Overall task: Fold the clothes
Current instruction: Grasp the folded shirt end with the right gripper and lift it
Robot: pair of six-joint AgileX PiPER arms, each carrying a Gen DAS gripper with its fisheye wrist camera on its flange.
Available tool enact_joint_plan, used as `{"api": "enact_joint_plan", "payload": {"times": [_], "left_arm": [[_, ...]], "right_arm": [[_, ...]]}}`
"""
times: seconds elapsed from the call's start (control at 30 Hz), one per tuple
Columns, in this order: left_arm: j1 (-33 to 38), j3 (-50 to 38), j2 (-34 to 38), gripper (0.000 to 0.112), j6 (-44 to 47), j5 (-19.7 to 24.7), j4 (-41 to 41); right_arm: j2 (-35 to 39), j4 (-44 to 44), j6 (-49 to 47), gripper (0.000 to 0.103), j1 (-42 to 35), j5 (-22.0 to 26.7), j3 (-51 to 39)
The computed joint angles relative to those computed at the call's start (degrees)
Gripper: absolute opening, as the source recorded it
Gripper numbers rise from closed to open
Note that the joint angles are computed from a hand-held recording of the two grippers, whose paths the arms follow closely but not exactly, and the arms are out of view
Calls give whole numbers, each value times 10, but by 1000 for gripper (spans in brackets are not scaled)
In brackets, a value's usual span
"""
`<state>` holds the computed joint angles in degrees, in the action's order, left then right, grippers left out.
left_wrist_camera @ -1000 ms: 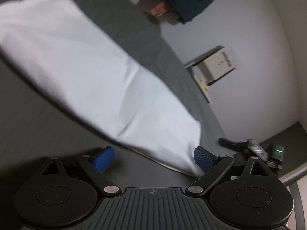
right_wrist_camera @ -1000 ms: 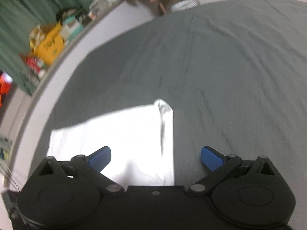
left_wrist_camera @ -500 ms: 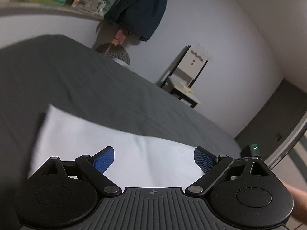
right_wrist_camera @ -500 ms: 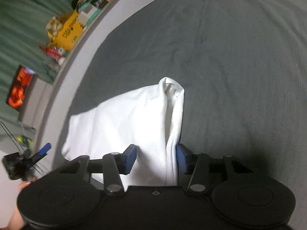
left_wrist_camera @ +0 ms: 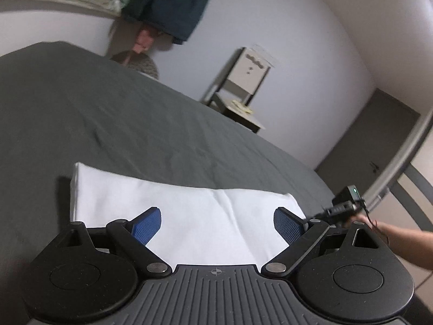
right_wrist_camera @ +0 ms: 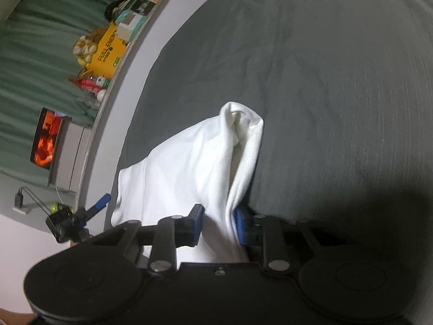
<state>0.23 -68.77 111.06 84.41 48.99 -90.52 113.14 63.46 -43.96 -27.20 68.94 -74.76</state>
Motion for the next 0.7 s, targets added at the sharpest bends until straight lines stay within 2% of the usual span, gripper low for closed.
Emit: {"api": "enact_joint_plan", "payload": {"times": [0.1,0.2,0.3,0.5,0.6,0.7], "left_arm": [[9,-17,16,93,24,32,10],[22,-42,30,93,35,63,18],[30,-46,33,93,31,68,-5],[49,-18,19,93,31,23,-72],[48,-12,12,93,11,-19,-78],[52,-11,15,93,-6,-35,-77]], "right_arm": [[-10,-16,23,15,20,-23,1],[-32,-42,45,13,38,-45,2],[-68,-61,72,12,53,-72,15],[-155,-58,108,10,99,-135,51],[-192,-96,166,10,141,-169,38],[-207,-153,244,10,193,-186,-3]]}}
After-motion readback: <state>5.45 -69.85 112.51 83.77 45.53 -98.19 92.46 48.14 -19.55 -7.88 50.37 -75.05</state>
